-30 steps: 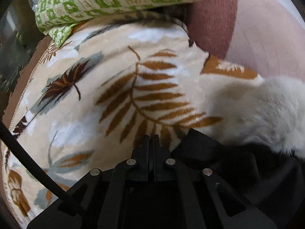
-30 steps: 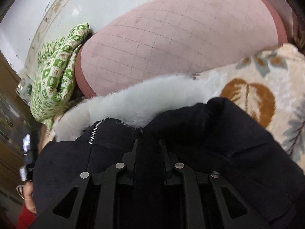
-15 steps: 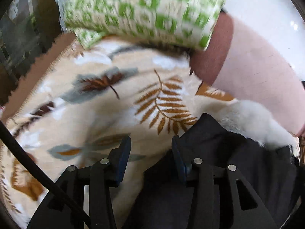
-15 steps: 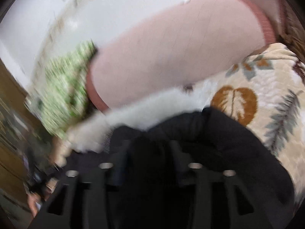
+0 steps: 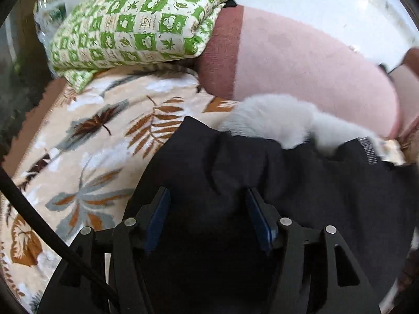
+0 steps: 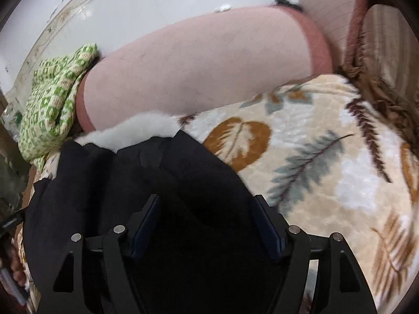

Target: Fold large clothes

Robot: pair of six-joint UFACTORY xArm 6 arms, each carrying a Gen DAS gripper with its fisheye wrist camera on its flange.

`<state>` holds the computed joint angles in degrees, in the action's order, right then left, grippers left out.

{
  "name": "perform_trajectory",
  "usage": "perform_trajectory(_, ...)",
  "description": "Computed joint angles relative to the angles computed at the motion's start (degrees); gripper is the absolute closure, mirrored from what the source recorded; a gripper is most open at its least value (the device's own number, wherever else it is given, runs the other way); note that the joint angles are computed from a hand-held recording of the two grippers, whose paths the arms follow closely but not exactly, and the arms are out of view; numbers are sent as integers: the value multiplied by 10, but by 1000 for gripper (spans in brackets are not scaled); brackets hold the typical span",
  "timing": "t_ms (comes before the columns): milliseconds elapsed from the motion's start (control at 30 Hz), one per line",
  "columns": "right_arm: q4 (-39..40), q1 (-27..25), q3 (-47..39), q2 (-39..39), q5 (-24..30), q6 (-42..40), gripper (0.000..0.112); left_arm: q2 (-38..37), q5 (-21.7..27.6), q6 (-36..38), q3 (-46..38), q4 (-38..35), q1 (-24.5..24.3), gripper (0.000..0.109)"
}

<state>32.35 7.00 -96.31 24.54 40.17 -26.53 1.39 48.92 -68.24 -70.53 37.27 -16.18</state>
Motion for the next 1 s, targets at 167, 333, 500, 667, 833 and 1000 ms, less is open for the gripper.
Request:
perform_trajectory(167, -44, -5, 59, -38, -40, -19, 106, 20, 8, -24, -8, 15, 5, 32)
perform_trajectory(333, 66, -58, 93, -27, -21, -28, 106, 22, 7, -38, -1, 33, 5, 26)
perform_trajectory(500, 121, -65, 86, -10, -14, -15, 101, 28, 14, -34, -8, 22, 9, 22)
perform_trajectory(667, 147, -77, 84, -28, 10, -23, 91, -17, 18, 15, 11, -33, 16, 22)
perform_trajectory(833, 138, -53, 211, -172, -130, -54, 58, -157, 38, -20, 104, 2, -17, 22)
perform_trajectory(1000, 158, -14, 256, -256, -93, -108, 58, -270, 119, -104, 200, 40, -79, 22)
